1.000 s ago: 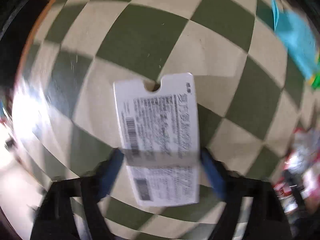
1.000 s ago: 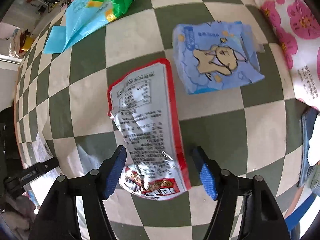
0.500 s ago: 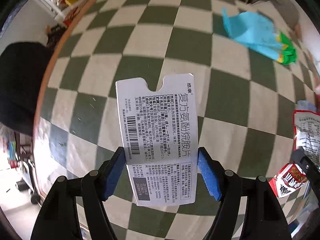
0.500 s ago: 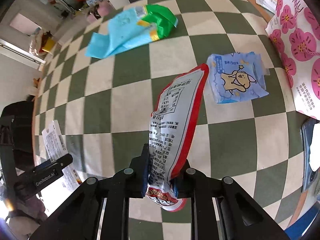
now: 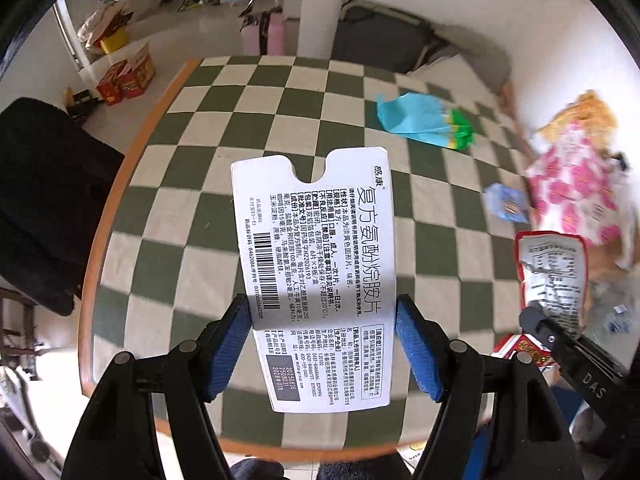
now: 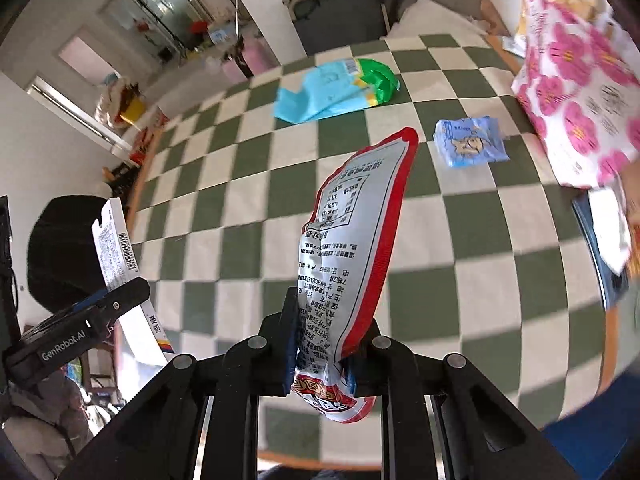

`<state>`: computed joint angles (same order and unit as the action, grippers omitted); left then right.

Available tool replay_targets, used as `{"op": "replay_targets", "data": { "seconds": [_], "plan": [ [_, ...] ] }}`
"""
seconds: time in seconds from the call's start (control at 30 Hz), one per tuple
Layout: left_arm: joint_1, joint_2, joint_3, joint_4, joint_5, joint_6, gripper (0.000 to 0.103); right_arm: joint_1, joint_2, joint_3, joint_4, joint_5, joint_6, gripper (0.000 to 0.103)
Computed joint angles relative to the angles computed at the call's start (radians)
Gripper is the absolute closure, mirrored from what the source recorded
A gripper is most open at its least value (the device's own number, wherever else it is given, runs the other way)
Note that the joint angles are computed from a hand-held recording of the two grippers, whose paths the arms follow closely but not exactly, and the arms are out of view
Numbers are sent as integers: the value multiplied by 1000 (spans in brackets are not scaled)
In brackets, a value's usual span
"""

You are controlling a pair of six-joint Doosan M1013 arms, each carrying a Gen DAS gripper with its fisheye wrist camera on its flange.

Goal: Collect trash
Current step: 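Carry tablet box and snack wrapper over the bin and open both tools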

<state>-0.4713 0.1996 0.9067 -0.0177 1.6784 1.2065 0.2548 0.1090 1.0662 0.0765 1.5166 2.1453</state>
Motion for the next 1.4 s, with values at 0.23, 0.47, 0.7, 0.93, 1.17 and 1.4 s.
{"op": "replay_targets", "data": {
  "seconds": [0.23,0.47,0.7,0.93,1.17,1.4],
  "plan": [
    [120,-232,277,-160,-20,114,33,226,-136,113,-148,-24,268,84],
    [206,-380,539,-196,81,157,33,454,-209,256,-124,20,510,84],
    [205,-408,880,-171,-3,151,33,529,-248,565,34,-121,607,84],
    [198,-284,1131,-212,-235,202,32,497,-182,874,156,-421,513,84],
    [204,-191,1213,-213,-349,209,0,427,-21,1002,376,-588,244,66],
    [134,-283,1210,-38,-368,135,0,460,-48,995,247,-576,304,14]
  ]
}}
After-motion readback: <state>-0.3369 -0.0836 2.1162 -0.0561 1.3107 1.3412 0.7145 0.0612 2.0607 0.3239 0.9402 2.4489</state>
